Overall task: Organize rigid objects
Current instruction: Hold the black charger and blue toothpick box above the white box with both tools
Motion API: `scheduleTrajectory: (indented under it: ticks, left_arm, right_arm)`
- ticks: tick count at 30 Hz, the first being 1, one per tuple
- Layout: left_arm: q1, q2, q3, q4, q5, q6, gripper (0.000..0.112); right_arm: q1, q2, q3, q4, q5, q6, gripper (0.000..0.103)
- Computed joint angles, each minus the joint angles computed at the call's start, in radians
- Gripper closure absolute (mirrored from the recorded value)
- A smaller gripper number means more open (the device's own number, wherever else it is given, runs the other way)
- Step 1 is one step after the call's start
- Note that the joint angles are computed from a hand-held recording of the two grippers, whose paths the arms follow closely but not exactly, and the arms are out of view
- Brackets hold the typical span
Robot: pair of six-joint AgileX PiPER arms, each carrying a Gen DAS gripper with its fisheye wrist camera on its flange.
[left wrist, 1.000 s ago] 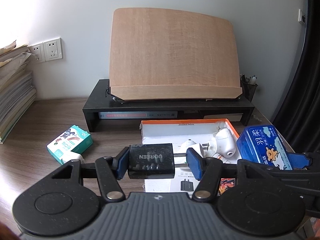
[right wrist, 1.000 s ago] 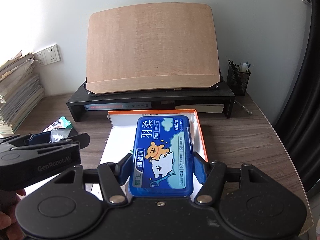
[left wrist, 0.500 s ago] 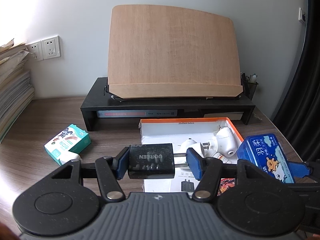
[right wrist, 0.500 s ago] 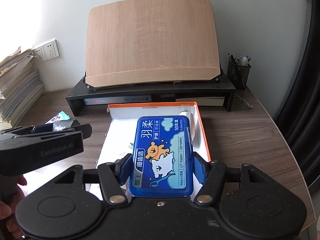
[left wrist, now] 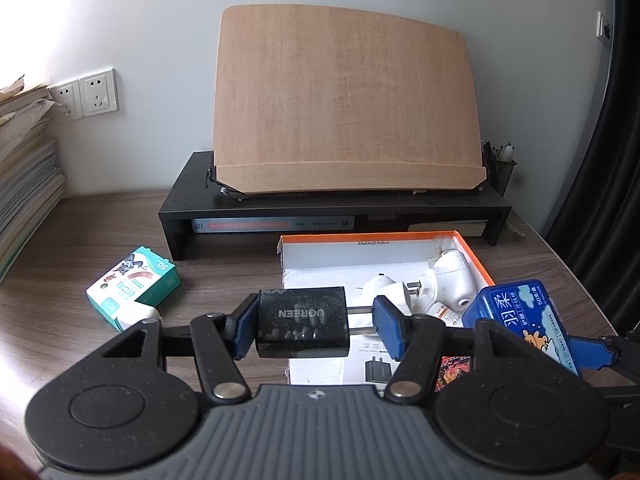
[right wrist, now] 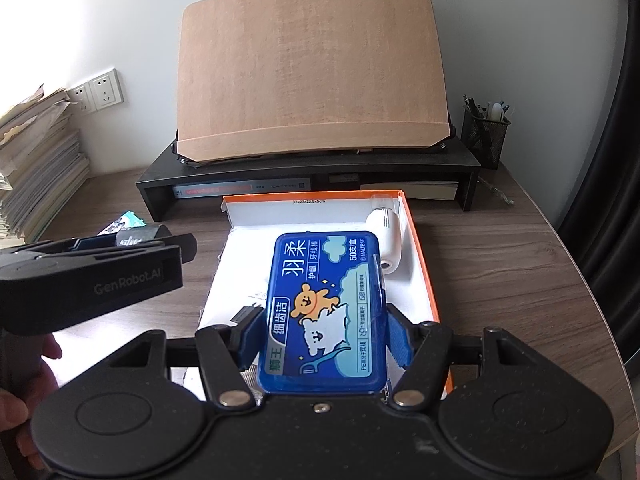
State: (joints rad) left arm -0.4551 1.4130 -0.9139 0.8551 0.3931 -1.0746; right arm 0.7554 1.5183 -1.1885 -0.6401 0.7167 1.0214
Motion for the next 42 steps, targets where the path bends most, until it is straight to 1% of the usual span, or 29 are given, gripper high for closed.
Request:
scheduleTrajectory:
  ticks: [10, 19, 42]
  left_arm:
    - [0.014, -0.013, 0.014, -0.006, -0.007, 0.002, 0.051]
    - [0.034, -0.009, 0.011, -0.058, -0.019, 0.057, 0.051]
    - [0.071, 0.049, -0.039, -0.137, -0.042, 0.164, 0.051]
  right_arm:
    - [0.010, 0.014, -0.012, -0.002, 0.004, 0.002, 0.029]
    - [0.009, 0.028, -0.028, 0.008, 0.006, -0.010, 0.029]
    - [-0.026, 0.073, -0.079, 0.055, -0.001, -0.070, 0.029]
